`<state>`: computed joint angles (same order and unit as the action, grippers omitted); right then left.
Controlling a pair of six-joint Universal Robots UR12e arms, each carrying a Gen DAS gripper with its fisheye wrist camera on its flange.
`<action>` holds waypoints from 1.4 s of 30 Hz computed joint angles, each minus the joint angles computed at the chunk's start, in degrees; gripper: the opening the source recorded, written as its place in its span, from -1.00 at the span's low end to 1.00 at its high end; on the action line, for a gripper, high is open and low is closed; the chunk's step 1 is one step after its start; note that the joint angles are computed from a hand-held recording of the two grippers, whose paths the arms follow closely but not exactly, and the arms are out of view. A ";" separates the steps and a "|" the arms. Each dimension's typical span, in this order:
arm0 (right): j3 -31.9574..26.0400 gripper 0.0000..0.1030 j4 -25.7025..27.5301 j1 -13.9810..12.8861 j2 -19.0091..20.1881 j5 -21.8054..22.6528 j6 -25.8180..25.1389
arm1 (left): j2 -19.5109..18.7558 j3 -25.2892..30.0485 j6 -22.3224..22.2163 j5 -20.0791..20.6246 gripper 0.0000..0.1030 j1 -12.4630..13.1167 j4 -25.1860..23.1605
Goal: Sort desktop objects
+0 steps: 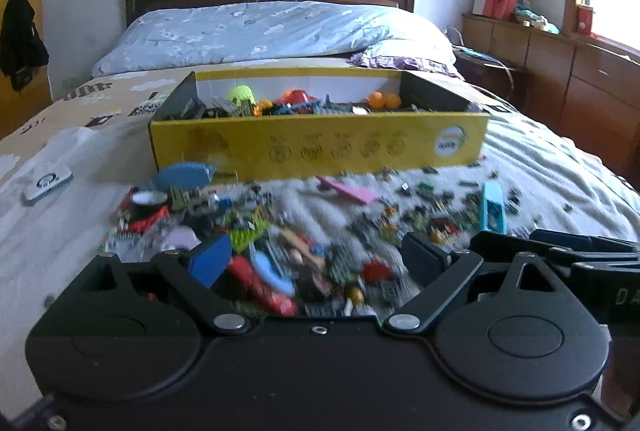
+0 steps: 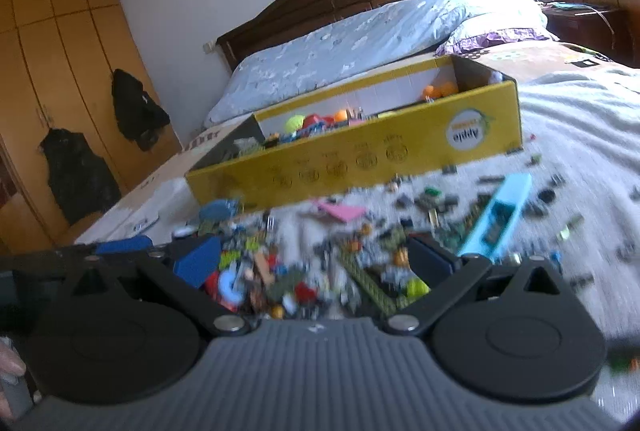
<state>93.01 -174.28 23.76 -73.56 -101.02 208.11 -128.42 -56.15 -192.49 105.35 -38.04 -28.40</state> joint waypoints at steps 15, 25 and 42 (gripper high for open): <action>6.59 1.00 -2.52 3.70 -3.04 -3.08 -2.73 | 6.99 -14.76 -5.43 3.46 0.80 -1.94 7.48; 10.42 1.00 -9.04 5.51 -3.33 -3.51 -6.71 | 10.86 -23.11 -8.01 4.43 0.82 -1.90 11.80; 12.63 1.00 -17.39 8.25 -1.27 -5.85 -13.50 | 9.95 -25.48 -2.05 -0.15 -0.39 -2.24 15.46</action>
